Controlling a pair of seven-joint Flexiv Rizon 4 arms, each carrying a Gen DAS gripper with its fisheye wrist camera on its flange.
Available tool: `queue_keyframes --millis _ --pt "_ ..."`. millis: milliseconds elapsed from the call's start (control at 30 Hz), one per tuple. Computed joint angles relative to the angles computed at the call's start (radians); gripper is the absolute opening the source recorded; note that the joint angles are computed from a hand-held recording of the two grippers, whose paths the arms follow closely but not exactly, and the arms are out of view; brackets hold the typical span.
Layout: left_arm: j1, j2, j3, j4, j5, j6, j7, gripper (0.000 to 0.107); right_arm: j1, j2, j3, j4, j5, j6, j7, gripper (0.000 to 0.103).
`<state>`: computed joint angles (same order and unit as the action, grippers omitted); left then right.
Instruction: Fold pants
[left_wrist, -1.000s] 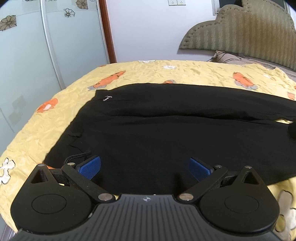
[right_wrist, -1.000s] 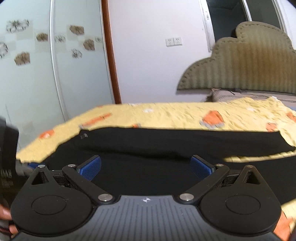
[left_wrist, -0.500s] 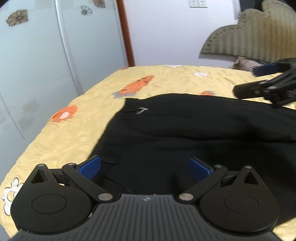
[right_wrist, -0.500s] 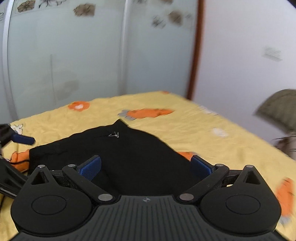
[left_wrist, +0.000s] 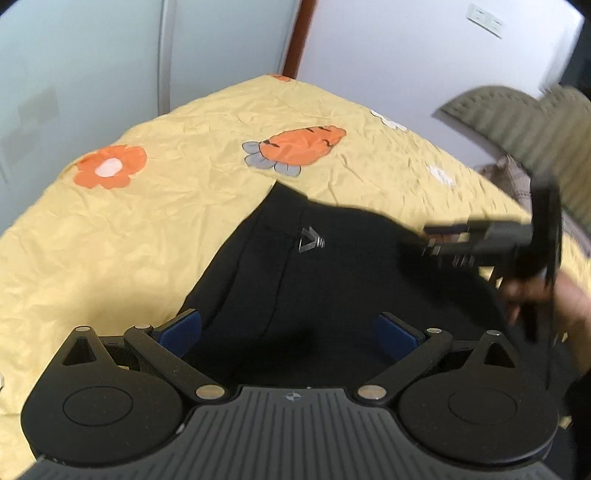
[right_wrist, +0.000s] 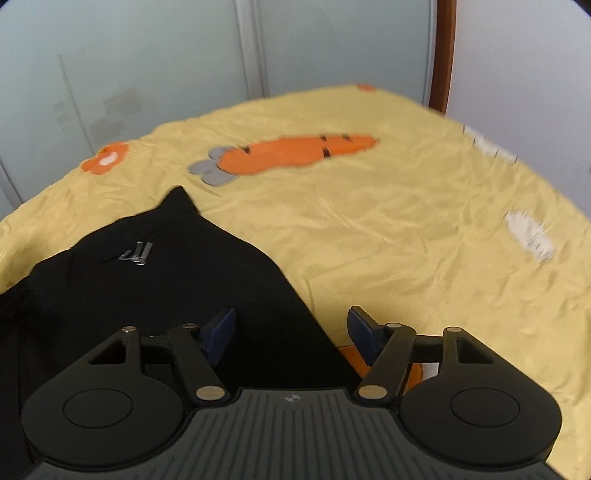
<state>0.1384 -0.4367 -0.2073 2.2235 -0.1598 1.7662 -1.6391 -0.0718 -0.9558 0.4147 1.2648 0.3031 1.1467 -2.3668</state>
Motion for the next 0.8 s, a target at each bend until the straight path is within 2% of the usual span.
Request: queue_keyframes --millis 67,100,133,167,200,233,333,400,467,533,633,700,767,800 --pt "-0.036 -0.024 0.033 -0.069 -0.012 -0.053 0.018 0.100 0.004 -0.022 -0.001 -0.032 -0.006 -0.032 0.002 0.047" --pt "-0.058 -0.036 0.053 -0.106 -0.025 -0.093 0.024 0.100 -0.009 -0.024 0.018 -0.039 0.000 -0.052 -0.019 0.025" --pt "-0.052 -0.055 0.042 -0.144 -0.042 -0.123 0.035 0.101 -0.018 -0.020 0.030 -0.037 0.009 -0.065 -0.039 0.014" --pt "-0.057 -0.079 0.043 -0.188 -0.060 -0.155 0.049 0.100 -0.008 -0.002 0.020 -0.003 0.010 -0.021 -0.067 0.012" --pt "-0.087 -0.100 0.076 -0.243 -0.069 -0.216 0.039 0.100 0.007 0.014 0.009 0.037 0.005 0.039 -0.097 0.009" --pt "-0.090 -0.118 0.077 -0.274 -0.092 -0.244 0.050 0.100 0.011 0.029 0.012 0.076 -0.001 0.090 -0.130 0.007" --pt "-0.045 -0.192 0.019 -0.395 -0.184 -0.393 0.085 0.098 0.024 0.073 0.032 0.231 -0.039 0.327 -0.238 0.007" --pt "0.003 -0.235 -0.048 -0.438 -0.277 -0.448 0.125 0.099 0.059 0.098 0.015 0.341 -0.071 0.516 -0.296 0.007" --pt "0.002 -0.267 -0.042 -0.486 -0.332 -0.522 0.099 0.097 0.066 0.112 0.027 0.419 -0.098 0.634 -0.331 0.007" --pt "0.010 -0.289 -0.059 -0.498 -0.396 -0.516 0.104 0.098 0.104 0.123 -0.002 0.495 -0.126 0.762 -0.369 0.007" --pt "0.021 -0.300 -0.084 -0.489 -0.471 -0.480 0.112 0.098 0.127 0.127 -0.019 0.561 -0.165 0.862 -0.382 0.007" --pt "0.012 -0.303 -0.075 -0.488 -0.484 -0.474 0.115 0.089 0.135 0.128 -0.026 0.585 -0.183 0.894 -0.365 0.007" --pt "-0.024 -0.295 -0.021 -0.492 -0.457 -0.479 0.092 0.061 0.144 0.125 -0.036 0.595 -0.190 0.930 -0.338 0.007" --pt "-0.033 -0.289 -0.001 -0.490 -0.421 -0.481 0.070 0.051 0.146 0.124 -0.040 0.599 -0.198 0.943 -0.325 0.007"
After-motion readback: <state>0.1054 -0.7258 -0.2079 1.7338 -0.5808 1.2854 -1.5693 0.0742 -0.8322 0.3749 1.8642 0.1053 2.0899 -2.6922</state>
